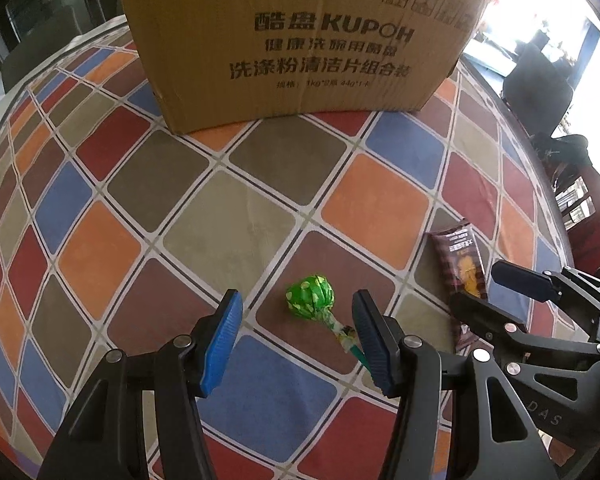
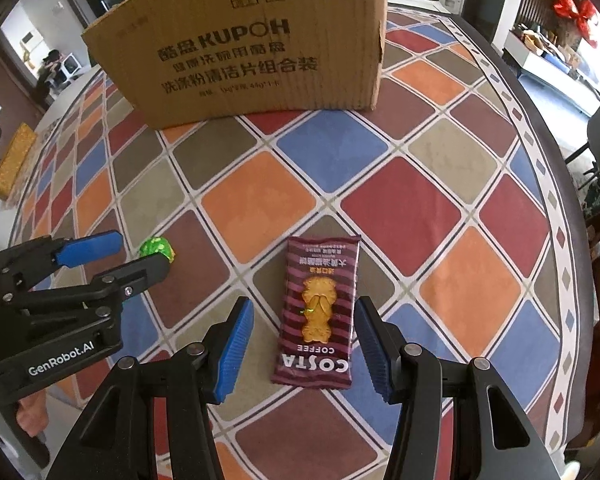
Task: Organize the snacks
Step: 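Move both open tools back to the Costa bar and green lollipop, then grasp the Costa coffee bar with the right tool while the left tool grasps the green lollipop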
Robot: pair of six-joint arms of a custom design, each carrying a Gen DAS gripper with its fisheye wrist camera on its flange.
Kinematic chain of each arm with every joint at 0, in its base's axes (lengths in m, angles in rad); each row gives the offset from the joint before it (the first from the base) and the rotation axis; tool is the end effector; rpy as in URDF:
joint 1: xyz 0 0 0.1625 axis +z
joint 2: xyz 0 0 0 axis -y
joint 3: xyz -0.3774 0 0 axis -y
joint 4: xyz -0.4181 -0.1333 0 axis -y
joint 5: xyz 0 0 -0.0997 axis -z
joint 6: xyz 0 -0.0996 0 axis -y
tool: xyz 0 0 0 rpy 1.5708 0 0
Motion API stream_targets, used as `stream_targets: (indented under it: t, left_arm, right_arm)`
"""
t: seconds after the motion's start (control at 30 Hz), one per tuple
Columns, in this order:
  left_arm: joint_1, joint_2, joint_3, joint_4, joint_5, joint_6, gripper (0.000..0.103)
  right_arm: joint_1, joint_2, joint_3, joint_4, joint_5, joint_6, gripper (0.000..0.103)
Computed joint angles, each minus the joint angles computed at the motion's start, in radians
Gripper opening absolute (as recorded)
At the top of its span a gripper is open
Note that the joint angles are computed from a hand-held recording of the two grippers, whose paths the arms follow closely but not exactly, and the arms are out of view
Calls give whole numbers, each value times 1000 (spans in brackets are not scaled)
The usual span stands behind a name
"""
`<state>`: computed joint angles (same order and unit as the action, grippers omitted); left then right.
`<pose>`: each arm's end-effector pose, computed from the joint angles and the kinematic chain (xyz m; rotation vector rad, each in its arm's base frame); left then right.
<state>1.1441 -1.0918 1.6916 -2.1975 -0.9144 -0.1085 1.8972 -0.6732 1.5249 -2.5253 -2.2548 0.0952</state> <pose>-0.0803 -0.6455 0.1852 0.3853 2.4735 -0.2579 0.2839 -0.6192 0.0167 0.2406 -2.4647 0.3090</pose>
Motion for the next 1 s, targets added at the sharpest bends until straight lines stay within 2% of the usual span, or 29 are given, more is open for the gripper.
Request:
stream_targets:
  t: [0.23,0.53,0.63,0.67,0.7,0.73,0.77,1.0]
  left_arm:
    - [7,22,-16,8,-6,-14,55]
    - [12,26,-15,-5,-14,-9,45]
    - [8,30,-13,-12,-1,-3,36]
    - [7,31,-13,-13,2,1,33]
    - [6,32,-14,-15,4,4,30]
    - [6,31,-11,-19,2,10,27]
    - [6,30,-10,-20,2,13,20]
    - [3,12,11,-44,-4,23,11]
  right_arm:
    - [-5,11,-4,6,-7,-1,53]
    - [-11,24,-8,2,-27,-2,53]
    - [-10,26,-5,-9,-33,-10,53]
    - [-9,27,-3,-16,-36,-15,51]
    - [-8,28,-2,-24,-40,-22,43]
    - [-7,29,0,-34,-46,-29,43]
    - [-9,26,4,-39,-40,-28,43]
    - [-17,6,27,-71,-1,-28,38]
